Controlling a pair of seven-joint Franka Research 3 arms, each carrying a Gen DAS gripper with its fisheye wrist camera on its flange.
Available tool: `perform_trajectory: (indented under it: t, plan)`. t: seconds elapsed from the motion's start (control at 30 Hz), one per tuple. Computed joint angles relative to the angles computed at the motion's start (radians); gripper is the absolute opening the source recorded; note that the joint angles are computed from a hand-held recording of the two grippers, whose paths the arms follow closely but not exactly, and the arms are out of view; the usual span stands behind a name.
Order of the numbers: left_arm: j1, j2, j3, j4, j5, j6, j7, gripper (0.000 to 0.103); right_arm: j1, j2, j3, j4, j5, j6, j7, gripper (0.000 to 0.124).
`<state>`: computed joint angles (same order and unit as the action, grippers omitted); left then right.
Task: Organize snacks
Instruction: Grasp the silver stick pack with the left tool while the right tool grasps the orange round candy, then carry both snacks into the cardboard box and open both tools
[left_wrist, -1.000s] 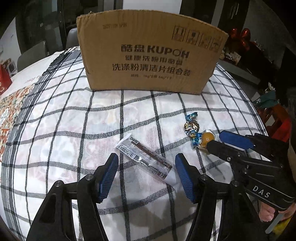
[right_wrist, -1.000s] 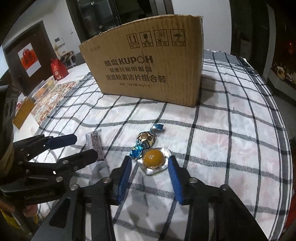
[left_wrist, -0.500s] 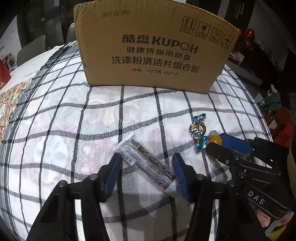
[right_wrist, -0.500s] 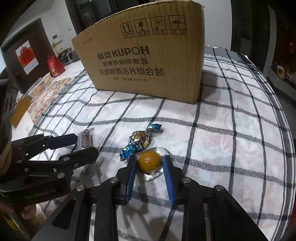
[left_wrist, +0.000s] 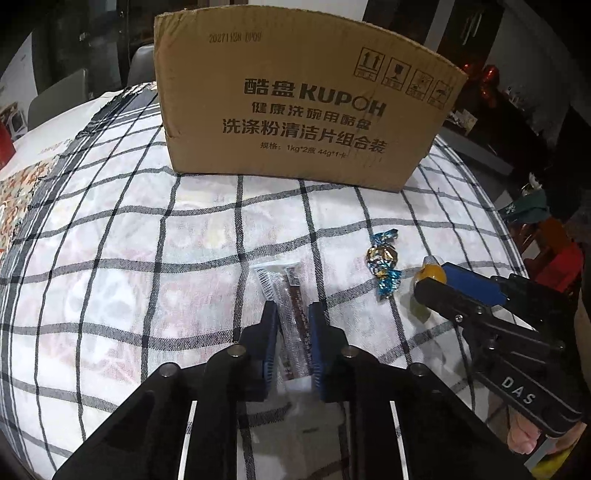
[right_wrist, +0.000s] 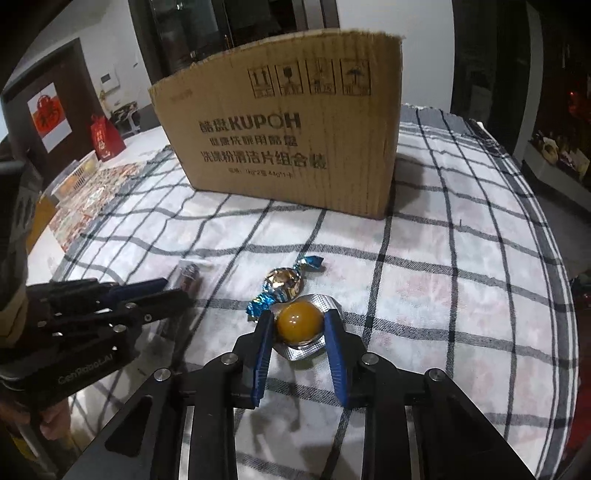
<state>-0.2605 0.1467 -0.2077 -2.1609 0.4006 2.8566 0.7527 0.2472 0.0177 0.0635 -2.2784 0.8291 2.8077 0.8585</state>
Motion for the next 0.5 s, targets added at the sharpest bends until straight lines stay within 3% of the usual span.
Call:
perform_trajectory:
  t: [0.5]
  plan:
    - [0.011,-0.106,-0.006,-0.08,0.019,0.085,-0.011,0.013,0.047,-0.115,-0.018,-0.052,0.076,0.021,-0.029,0.029]
